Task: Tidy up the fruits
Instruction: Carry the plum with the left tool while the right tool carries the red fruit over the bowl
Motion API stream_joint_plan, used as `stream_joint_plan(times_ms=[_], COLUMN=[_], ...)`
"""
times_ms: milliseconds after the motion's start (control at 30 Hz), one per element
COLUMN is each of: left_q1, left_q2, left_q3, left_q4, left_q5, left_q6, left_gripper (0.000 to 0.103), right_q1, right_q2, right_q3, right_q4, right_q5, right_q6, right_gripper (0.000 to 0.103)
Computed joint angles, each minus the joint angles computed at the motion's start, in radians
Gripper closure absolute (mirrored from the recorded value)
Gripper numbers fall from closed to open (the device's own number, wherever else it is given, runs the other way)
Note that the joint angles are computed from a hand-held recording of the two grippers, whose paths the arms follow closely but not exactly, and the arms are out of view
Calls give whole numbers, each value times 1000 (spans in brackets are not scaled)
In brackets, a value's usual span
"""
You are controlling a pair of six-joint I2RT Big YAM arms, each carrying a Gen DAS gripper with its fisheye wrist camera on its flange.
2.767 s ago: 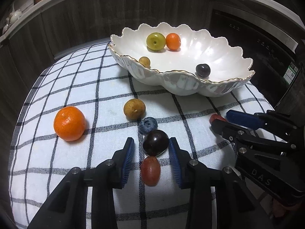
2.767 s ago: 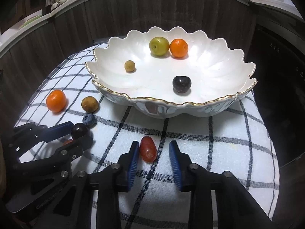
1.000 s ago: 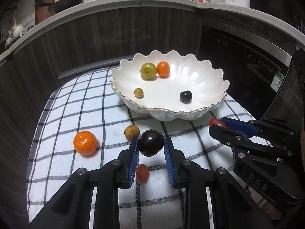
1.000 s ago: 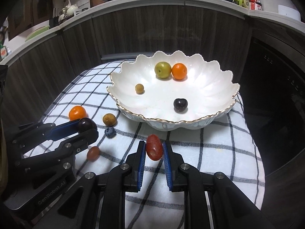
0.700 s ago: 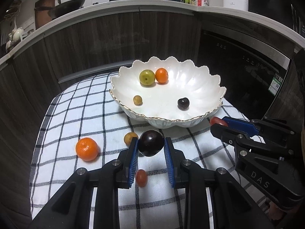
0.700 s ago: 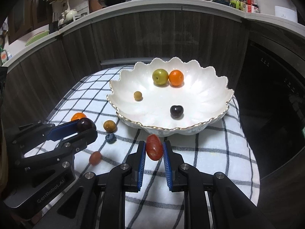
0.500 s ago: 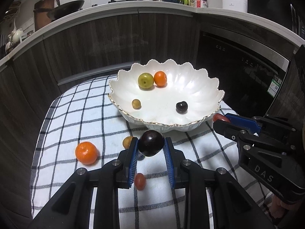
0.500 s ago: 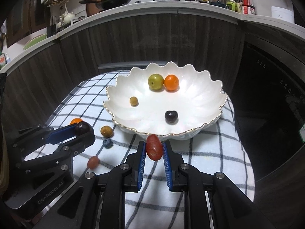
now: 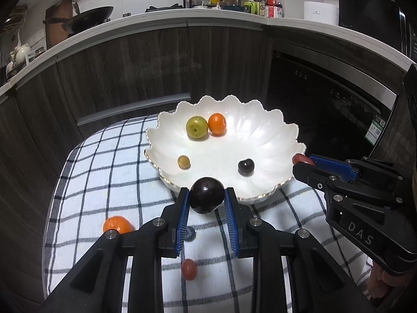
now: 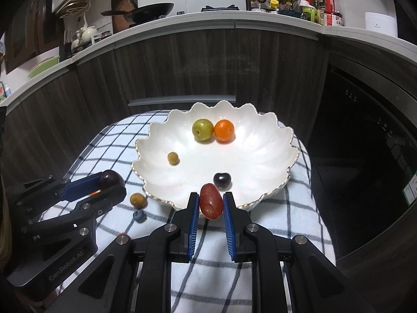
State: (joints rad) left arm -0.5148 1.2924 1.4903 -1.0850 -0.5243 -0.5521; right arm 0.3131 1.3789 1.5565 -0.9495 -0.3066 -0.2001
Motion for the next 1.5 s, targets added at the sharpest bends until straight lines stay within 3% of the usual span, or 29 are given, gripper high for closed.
stream_joint_plan(times_ms=[667, 1500], left_q1=[73, 156], left_q2=[83, 184], left_q3=[86, 146], left_q4=[29, 69], left_q5=[50, 92], left_q6=[55, 55], left_gripper=[76, 76], right_q1=[-13, -11], right_q2=[116, 243], right_q3=[133, 255], right_q4=[-19, -32], right_q5=[19, 69], right_q6=[41, 93], right_gripper=[83, 83])
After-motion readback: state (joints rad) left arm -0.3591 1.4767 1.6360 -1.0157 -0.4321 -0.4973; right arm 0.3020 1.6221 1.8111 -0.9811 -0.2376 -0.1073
